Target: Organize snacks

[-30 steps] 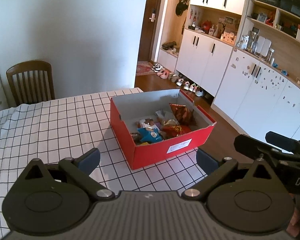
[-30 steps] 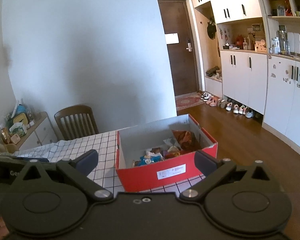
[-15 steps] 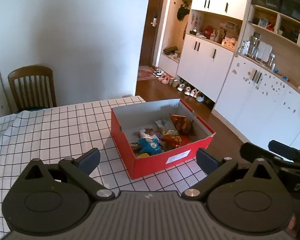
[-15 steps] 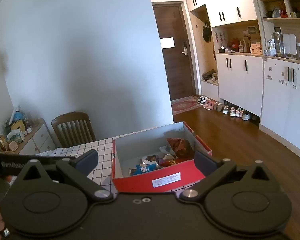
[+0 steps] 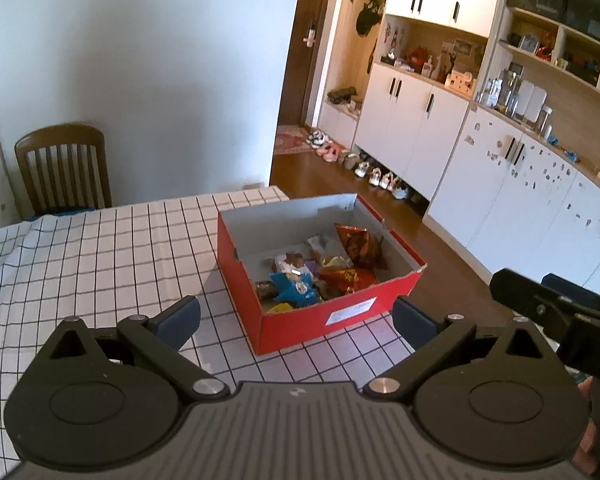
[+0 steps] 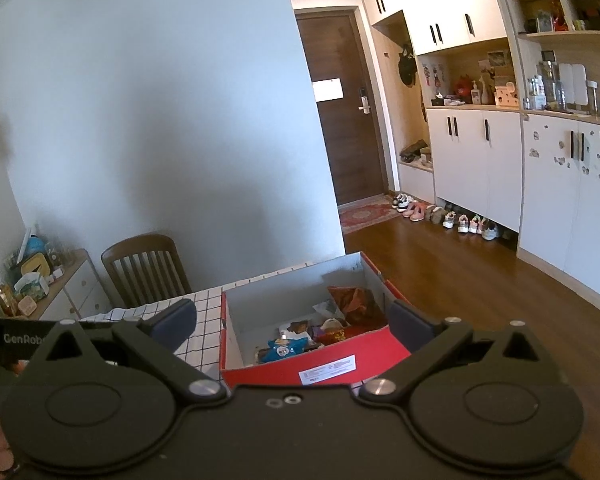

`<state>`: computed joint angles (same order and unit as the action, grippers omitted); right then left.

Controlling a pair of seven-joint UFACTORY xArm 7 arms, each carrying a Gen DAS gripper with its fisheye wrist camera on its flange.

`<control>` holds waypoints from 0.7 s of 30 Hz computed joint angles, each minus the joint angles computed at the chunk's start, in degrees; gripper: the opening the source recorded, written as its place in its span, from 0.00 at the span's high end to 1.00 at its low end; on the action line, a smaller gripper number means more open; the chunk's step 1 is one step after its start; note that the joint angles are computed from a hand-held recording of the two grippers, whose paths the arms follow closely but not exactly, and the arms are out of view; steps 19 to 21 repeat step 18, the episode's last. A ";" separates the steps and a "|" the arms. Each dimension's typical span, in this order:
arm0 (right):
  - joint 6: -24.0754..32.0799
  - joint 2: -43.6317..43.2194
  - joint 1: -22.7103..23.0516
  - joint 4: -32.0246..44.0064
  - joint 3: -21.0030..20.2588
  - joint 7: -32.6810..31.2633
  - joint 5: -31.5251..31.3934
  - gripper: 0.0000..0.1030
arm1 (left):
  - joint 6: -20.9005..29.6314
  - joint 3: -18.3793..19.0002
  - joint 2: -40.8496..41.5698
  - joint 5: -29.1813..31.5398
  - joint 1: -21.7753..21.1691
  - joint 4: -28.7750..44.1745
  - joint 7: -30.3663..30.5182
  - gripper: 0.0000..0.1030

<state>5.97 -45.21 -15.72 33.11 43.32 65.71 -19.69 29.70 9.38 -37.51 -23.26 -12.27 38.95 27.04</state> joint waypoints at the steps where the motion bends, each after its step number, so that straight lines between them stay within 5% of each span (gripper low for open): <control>1: 0.01 -0.08 0.03 -0.06 0.05 0.13 0.03 0.00 | 0.27 -0.27 0.17 0.20 0.25 0.04 -0.35 0.00; 21: 0.98 -0.04 1.59 -0.95 -0.70 1.13 0.20 0.00 | 1.58 -0.92 1.13 -0.55 0.54 0.29 -1.90 0.00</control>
